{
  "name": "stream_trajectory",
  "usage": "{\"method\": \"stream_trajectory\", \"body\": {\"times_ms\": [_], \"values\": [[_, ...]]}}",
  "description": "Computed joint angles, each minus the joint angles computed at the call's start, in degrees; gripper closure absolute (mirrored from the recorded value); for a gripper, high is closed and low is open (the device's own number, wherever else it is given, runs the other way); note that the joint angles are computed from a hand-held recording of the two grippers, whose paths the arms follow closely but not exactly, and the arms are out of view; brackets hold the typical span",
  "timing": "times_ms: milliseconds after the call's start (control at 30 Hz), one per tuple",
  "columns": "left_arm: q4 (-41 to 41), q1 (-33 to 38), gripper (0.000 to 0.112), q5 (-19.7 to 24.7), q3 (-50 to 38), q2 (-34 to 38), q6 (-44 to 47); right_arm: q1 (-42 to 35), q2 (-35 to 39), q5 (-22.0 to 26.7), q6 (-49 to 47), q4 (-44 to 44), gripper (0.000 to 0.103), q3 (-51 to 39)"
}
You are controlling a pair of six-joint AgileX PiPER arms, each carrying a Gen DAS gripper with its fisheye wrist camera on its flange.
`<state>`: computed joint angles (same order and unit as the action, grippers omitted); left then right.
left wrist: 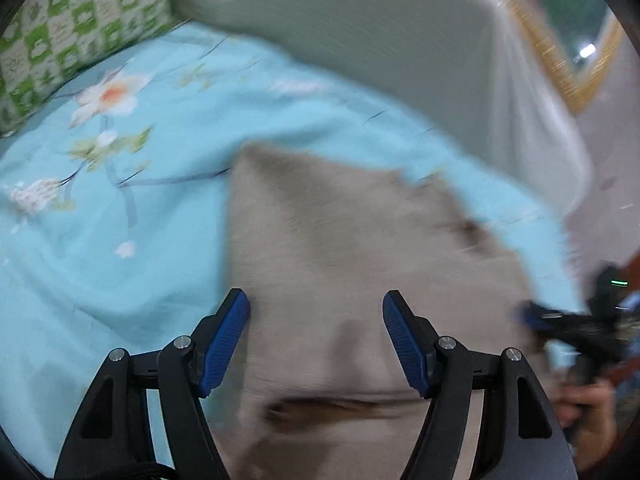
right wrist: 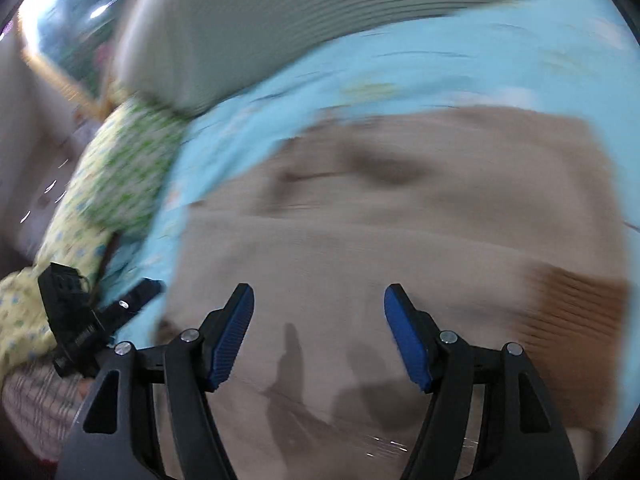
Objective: Fold small clothes
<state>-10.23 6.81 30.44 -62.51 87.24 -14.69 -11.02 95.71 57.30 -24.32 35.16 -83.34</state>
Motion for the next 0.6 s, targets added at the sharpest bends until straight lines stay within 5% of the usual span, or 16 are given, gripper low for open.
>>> {"method": "stream_trajectory", "body": {"times_ms": [67,167,300,600], "values": [[4.9,-0.1,0.042,2.0,0.1,1.3,-4.6,-5.2,-1.7,-2.7,1.1,-1.9,0.037,2.2],[-0.3,1.8,0.042,1.1,4.5,-3.2,0.1,-12.9,-2.8,0.2,-5.2,7.6,0.038,3.5],[2.9,-0.1,0.041,3.0,9.4,-11.2,-4.2,-14.5,-7.5,0.6,-6.3,7.8,0.037,6.7],[13.2,-13.1,0.036,15.2,18.7,-33.1,-20.0,-21.1,-21.8,8.6,-16.2,11.0,0.037,19.9]]}}
